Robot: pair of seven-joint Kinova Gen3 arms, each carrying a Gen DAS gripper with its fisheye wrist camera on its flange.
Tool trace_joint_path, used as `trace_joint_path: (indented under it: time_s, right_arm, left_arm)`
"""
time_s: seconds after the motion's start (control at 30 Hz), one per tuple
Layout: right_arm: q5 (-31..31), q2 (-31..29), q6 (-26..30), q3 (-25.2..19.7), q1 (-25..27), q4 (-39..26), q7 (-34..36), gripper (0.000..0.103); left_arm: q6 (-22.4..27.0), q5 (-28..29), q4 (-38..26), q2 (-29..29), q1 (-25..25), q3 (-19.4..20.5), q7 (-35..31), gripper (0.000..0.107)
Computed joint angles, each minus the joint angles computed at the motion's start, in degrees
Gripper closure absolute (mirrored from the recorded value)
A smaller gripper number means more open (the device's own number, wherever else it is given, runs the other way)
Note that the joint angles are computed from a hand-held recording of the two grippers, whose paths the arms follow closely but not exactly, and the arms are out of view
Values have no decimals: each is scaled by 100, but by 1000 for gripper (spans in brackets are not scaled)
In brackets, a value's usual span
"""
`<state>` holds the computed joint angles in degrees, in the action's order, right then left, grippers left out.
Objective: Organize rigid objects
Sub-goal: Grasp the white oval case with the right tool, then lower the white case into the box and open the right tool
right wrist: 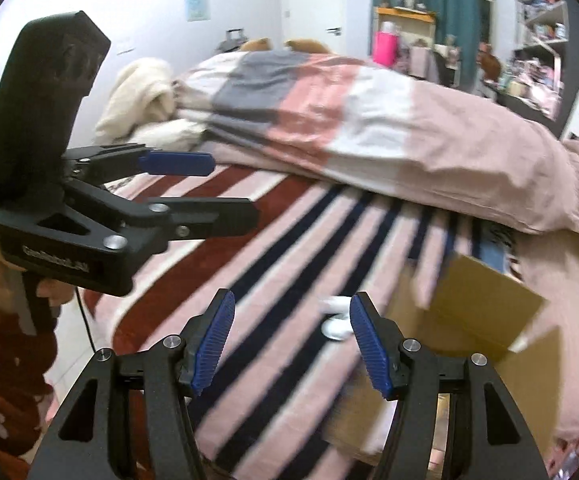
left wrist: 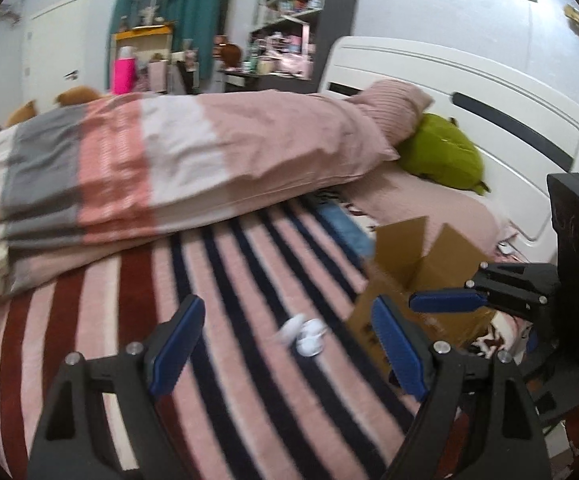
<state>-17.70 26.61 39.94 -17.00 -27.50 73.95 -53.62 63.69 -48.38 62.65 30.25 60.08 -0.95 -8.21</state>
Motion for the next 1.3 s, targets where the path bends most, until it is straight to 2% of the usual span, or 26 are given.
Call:
trace_joint_path:
  time_s: [0.07,0.13,0.27,0.4,0.53,0.6,0.67,0.73,0.83,0.9,0.93,1.0,1.07,1.3]
  right_arm:
    - [100,149,51,28,-198,-55,-100,46]
    - [201,327,76,57,-374,-101,-212,46]
    - [657,677,-41,-1,-528,-104,-823,46]
    - [980,1014,-601,955,-1180,-2,-1754,46]
    - [1182,1353,-898,1874,-1739,-157,-2686,46]
    - [1412,1531,-820,1935,-1737,-374,-3102,46]
    - [1824,1632,-804,1811,-1644,-499,-3495,47]
    - [2179,1765,-806,1866,-1687,-645,-3884,55]
    - [2460,1928,-777,1922,-1747,-862,-4230,56]
    - [2676,1951,-836,1985,-1814,-867,-4465,71]
    - [2746,1954,-833,1911,-1774,-884,-4477,77]
    - [2839,1922,-835,1728,-1685,-863,-4392,77]
    - [2671,1784,-864,1483,-1506,-687,-4016,77]
    - [2111,1122,-1082,-236,-335,346,-2385,77]
  left_arm:
    - [-24,-134,466,-153,192,-176,437,24]
    - [46,-308,845,-249,200,-73,826,24]
    - [-150,-513,1658,-417,163,102,1625,24]
    - [-492,-734,2240,-472,62,275,2297,24]
    - [-878,-974,2652,-497,-9,361,2877,24]
    - [-1059,-1123,2821,-512,-33,370,3153,24]
    - [-1111,-1237,2879,-502,-47,393,3280,24]
    - [-1111,-1303,2897,-494,-64,427,3303,24]
    - [-1096,-1354,2917,-503,-81,460,3330,24]
    - [-1101,-1383,2947,-521,-93,478,3357,24]
    - [-1092,-1378,2944,-521,-103,493,3357,24]
    - [-1083,-1369,2941,-525,-120,514,3348,24]
    - [-1094,-1370,2955,-540,-137,524,3347,24]
    - [-1259,-1315,2898,-542,-223,571,3188,24]
